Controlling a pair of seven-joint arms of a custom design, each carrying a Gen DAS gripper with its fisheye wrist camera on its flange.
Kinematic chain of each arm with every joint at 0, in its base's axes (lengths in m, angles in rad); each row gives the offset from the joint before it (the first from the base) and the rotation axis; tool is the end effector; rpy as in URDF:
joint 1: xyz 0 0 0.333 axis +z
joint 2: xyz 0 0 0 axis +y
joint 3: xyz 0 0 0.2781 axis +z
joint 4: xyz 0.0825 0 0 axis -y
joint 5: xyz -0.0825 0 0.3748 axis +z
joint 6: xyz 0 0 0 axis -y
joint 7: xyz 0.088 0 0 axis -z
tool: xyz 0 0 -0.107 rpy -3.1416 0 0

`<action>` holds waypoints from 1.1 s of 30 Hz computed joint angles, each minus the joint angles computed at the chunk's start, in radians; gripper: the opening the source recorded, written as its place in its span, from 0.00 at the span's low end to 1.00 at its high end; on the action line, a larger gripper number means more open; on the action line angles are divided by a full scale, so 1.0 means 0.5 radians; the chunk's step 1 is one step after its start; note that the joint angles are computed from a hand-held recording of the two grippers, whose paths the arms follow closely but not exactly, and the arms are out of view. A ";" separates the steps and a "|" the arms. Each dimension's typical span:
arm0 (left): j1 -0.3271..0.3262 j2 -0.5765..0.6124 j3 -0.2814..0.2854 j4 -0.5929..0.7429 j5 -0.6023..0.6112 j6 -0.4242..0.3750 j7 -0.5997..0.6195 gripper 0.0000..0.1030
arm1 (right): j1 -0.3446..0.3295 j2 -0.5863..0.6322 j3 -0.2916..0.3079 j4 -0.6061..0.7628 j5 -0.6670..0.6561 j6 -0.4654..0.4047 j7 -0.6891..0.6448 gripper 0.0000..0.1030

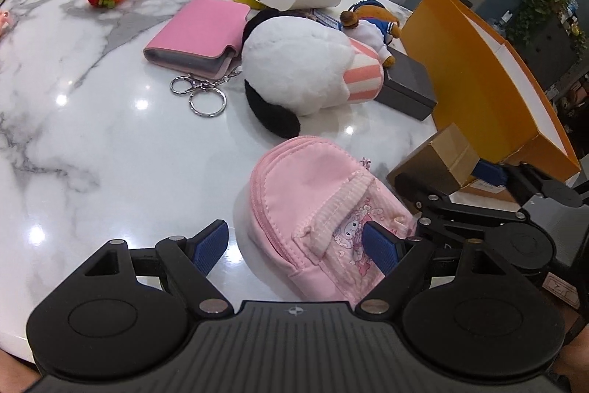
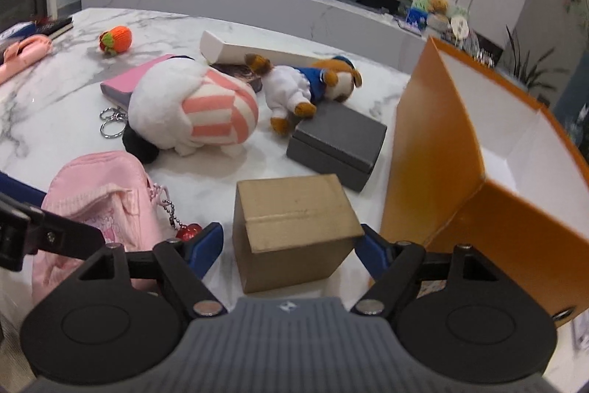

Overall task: Organize objects
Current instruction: 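Close the left gripper on the pink backpack while the right gripper grasps the cardboard box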

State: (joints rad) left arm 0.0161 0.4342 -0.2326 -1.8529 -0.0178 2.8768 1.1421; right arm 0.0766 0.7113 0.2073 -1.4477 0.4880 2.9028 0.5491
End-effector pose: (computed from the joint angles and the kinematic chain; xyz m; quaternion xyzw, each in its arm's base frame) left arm 0.6490 -0.1275 0.3334 -0.7620 0.5744 -0.2857 0.0889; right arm 0.7214 0.1436 0.3295 -0.8451 0.3576 -0.2409 0.3160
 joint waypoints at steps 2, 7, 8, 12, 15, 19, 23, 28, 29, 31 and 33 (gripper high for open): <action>-0.007 0.010 0.003 0.006 0.003 0.017 -0.015 0.94 | -0.014 0.021 0.013 0.030 0.016 -0.026 0.005 0.73; 0.091 0.056 -0.123 0.024 -0.112 0.090 0.099 0.74 | -0.046 0.038 0.043 0.064 0.055 -0.079 -0.010 0.68; 0.142 0.067 -0.185 0.016 -0.167 0.123 0.154 0.68 | -0.058 0.038 0.053 0.069 0.068 -0.103 -0.024 0.68; 0.140 0.063 -0.193 -0.006 -0.206 0.175 0.164 0.60 | -0.081 0.019 0.071 0.064 0.126 -0.170 -0.081 0.67; 0.114 0.036 -0.164 -0.036 -0.184 0.201 0.130 0.48 | -0.092 0.004 0.072 0.063 0.171 -0.225 -0.118 0.67; 0.131 0.009 -0.185 -0.050 -0.178 0.223 0.152 0.43 | -0.131 -0.034 0.112 0.023 0.274 -0.218 -0.235 0.67; 0.121 -0.042 -0.181 -0.074 -0.149 0.266 0.159 0.40 | -0.158 -0.074 0.134 -0.004 0.384 -0.211 -0.325 0.67; 0.070 -0.113 -0.129 -0.086 -0.085 0.269 0.130 0.40 | -0.189 -0.128 0.158 -0.022 0.529 -0.225 -0.419 0.66; 0.057 -0.128 -0.115 -0.089 -0.072 0.266 0.118 0.40 | -0.196 -0.141 0.164 -0.027 0.561 -0.231 -0.441 0.66; 0.020 -0.154 -0.074 -0.091 -0.033 0.257 0.085 0.40 | -0.203 -0.170 0.167 -0.043 0.622 -0.238 -0.482 0.66; -0.013 -0.181 -0.040 -0.100 0.007 0.251 0.051 0.40 | -0.210 -0.199 0.168 -0.063 0.684 -0.247 -0.529 0.66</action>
State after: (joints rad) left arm 0.0093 0.3438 -0.2524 -1.9027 -0.0145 3.0023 1.1675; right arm -0.0283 0.6119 0.2913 -1.4791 0.8300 2.7795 0.2847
